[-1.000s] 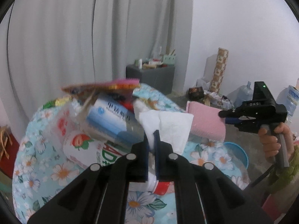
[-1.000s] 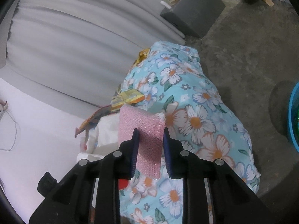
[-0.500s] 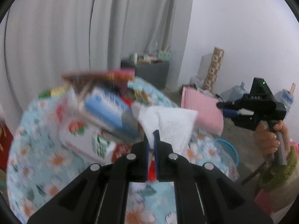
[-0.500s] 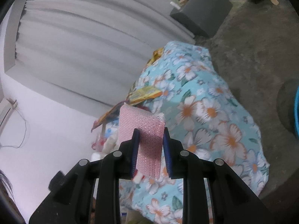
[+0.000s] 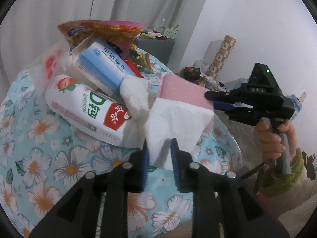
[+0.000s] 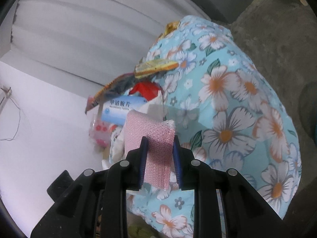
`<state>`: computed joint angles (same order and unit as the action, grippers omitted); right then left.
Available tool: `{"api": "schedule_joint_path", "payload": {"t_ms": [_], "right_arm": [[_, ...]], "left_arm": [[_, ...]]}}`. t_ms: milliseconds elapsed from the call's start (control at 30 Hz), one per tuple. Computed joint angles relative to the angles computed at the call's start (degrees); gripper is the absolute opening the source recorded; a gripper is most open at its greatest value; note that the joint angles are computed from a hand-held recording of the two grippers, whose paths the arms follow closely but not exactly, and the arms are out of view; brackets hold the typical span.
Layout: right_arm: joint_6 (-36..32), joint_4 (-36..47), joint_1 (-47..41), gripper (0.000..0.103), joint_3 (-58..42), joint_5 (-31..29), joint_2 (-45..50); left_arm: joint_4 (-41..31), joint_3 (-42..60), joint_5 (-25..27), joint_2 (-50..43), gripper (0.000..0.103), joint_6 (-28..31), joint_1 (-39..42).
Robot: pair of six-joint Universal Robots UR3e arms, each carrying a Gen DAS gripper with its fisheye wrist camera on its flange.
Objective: Collect trash
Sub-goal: 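Lift the tissue and sponge off the bed and swing toward the wastebasket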
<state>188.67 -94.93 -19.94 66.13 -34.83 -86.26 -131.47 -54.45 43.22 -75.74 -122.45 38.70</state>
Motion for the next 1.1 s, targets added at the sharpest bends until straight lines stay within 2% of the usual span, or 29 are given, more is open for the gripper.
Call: {"api": "schedule_joint_path", "payload": {"t_ms": [100,167,333,400,467,600,767,833,1000,1100], "right_arm": [[0.22,-0.23,0.54,0.023,-0.27,-0.49,0.51],[0.31,-0.23,0.79,0.023,-0.6,-0.77,0.87],[0.73,-0.35,1.33,0.023,-1.22,-1.3,1.52],[0.76,-0.29,1.35,0.023,-1.29,-1.38,1.6],[0.9,-0.23,1.39,0.023,-1.38,-1.48,1.64],[1.63,-0.79,1.6,0.023,-1.42,-1.66,1.66],[2.24,-0.99,1.13,0.023,-0.26,-0.88,0.96],[2.23,-0.75,0.8,0.023,0.15,-0.35,0.52],[1.66,0.06,0.15,0.023,1.04,0.65,0.29],[1.95,1.22,-0.52,0.023,1.54,1.79,0.08]], "left_arm": [[-2.79,1.3,-0.44,0.19,0.021,2.01,0.71],[-2.13,2.94,-0.47,-0.99,0.021,1.21,-0.27],[-3.15,2.02,-0.83,1.48,0.021,4.35,0.78],[-0.84,0.89,-0.58,2.45,0.017,3.42,-0.26],[-1.41,0.75,-0.89,3.39,0.012,5.0,0.17],[-9.19,4.29,-3.04,3.7,0.006,12.15,3.38],[-14.64,7.53,-4.66,3.5,0.002,15.58,4.95],[-15.1,8.26,-5.35,3.21,0.002,15.2,5.18],[-9.97,6.57,-7.36,2.87,0.001,9.24,3.93],[-13.61,10.21,-9.82,1.23,0.001,9.44,5.41]]}}
